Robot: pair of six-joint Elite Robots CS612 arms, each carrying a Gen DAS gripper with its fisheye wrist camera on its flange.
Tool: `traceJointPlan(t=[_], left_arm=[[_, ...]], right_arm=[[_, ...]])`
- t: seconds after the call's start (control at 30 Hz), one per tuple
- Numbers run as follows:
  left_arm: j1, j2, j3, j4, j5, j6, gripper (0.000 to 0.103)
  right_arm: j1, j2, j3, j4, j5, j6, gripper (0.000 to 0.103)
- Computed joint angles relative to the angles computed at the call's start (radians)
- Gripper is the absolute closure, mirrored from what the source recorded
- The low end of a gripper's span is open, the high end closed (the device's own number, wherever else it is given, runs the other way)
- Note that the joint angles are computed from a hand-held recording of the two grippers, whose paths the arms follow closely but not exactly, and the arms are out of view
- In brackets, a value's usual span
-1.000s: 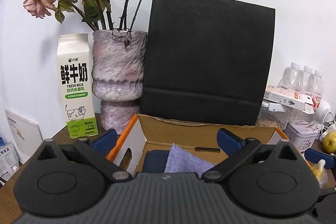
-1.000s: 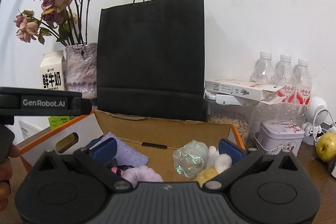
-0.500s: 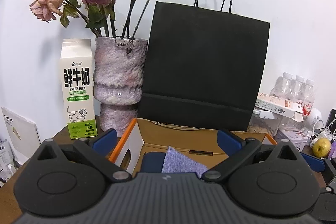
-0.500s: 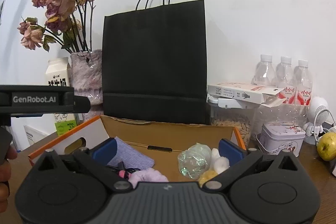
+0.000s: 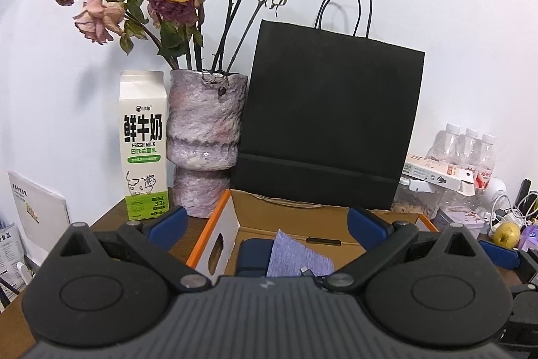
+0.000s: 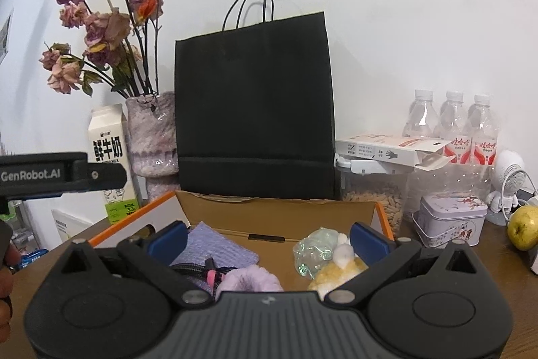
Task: Organize objects
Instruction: 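Open the left tool over the red box while the right tool releases the sheep inside, then withdraw both open tools from the box toward the red rose and white cloth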
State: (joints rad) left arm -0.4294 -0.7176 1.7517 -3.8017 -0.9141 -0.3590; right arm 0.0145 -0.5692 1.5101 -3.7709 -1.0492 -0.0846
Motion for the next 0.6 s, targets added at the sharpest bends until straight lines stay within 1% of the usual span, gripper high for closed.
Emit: traceJointPlan(t=[0.3,0.6], left_arm=[[-0.018,-0.022,0.057,-0.041,0.009,0.000,0.000],[-0.045,-0.041,0.122,-0.077,0.031,-0.007,0.000]], right_arm=[[-0.015,-0.022,0.057,-0.051,0.038,-0.020,0.000],[-0.035,-0.050,0.130,-0.088,0.069,-0.051,0.000]])
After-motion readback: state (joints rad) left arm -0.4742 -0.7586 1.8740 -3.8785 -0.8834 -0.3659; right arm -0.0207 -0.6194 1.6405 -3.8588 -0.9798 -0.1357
